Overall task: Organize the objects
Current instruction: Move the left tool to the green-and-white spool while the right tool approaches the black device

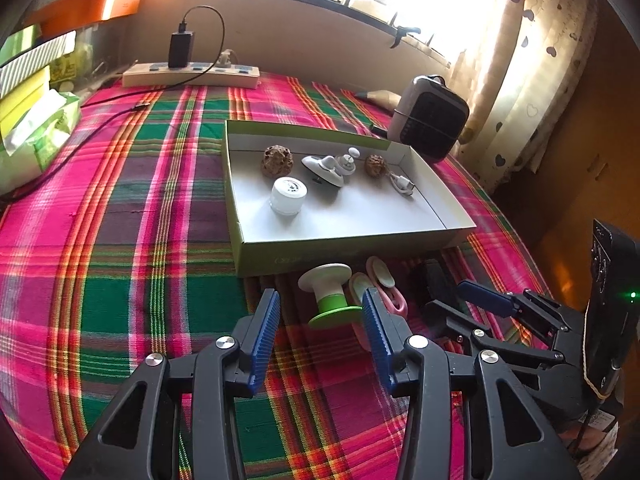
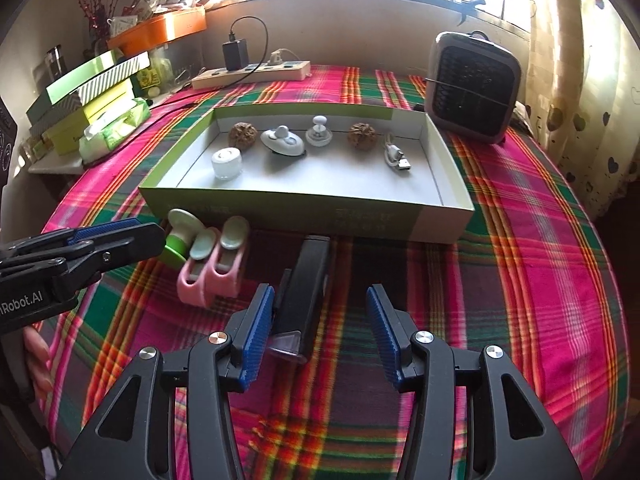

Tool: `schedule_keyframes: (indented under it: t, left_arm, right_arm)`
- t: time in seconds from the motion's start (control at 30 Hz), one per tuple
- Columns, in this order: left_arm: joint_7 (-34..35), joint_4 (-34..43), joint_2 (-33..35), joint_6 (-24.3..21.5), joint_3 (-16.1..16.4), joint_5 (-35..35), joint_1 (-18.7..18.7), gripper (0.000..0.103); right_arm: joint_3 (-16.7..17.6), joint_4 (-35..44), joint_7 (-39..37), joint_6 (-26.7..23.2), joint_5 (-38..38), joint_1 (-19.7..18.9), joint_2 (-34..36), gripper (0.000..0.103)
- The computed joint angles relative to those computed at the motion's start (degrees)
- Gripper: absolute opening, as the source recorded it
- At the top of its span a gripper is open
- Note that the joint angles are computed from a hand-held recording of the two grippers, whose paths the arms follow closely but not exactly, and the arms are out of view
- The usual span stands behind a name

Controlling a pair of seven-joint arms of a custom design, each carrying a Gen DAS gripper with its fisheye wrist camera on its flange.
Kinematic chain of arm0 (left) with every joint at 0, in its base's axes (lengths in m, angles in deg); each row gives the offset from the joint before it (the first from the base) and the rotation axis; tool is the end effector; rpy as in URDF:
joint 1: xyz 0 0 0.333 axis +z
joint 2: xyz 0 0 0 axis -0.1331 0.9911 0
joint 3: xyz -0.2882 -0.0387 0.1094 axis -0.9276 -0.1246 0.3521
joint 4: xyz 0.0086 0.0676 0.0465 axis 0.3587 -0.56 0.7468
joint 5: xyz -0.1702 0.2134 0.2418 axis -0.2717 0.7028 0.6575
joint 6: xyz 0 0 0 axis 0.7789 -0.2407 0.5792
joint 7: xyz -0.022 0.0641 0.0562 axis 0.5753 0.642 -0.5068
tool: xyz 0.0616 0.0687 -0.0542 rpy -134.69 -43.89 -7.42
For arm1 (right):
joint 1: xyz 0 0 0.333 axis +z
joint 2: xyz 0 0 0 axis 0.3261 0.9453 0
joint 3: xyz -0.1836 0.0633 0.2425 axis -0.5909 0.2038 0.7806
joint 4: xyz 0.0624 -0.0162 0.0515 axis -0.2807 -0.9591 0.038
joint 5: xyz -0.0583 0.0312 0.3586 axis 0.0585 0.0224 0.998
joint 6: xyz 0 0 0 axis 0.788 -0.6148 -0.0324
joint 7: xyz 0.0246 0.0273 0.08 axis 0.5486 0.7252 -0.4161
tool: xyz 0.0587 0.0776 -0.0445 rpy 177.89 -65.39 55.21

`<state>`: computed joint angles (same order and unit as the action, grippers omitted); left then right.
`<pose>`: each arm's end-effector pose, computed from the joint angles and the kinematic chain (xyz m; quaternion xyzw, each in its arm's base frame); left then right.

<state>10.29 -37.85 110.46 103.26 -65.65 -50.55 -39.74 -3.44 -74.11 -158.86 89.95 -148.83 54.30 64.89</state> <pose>0.5147 -0.4289 0.2552 -0.5439 0.7443 -0.3830 0.0593 0.4514 0.3710 0.2480 -0.6661 0.6640 -0.2374 0.2432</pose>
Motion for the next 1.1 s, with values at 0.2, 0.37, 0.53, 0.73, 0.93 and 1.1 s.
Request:
schedule_keyframes:
  t: [0.2,0.37,0.53,0.73,0.93,1.1]
  left_arm:
    - [-0.3,0.9,0.4,-1.6,1.2,0.2,-1.1,0.041]
    - [-0.7,1.8,0.8,-2.8,1.7,0.6,-1.5,0.042]
    - [-1.6,3.5,1.6,-4.7,3.8,1.2,-3.4,0.042]
    - [-3.0,4.2,1.9,-5.0,5.3,1.8,-4.5,0.042]
    - [-4.3,4.0,1.8,-5.0,6.1,2.0,-4.9,0.042]
    - [-5.7,3.3,1.4,-5.1,8.5,1.8,-6.4,0.042]
  right_arm:
    - [-0.2,-0.1,-0.3,1.2,0.0,-0.6,0.3,0.049]
    - [-0.4,0.7,-2.2,1.9,1.5,-0.9,1.2,0.049]
    - [-1.2,0.9,-3.4,2.2,2.0,-0.4,1.5,0.049]
    - [-1.5,0.5,-3.1,1.7,1.5,-0.1,1.2,0.049]
    - [-1.4,0.5,-2.8,1.9,0.6,-0.4,1.2,0.049]
    - [-1.3,0.6,-2.1,2.7,-0.4,-0.6,1.2,0.041]
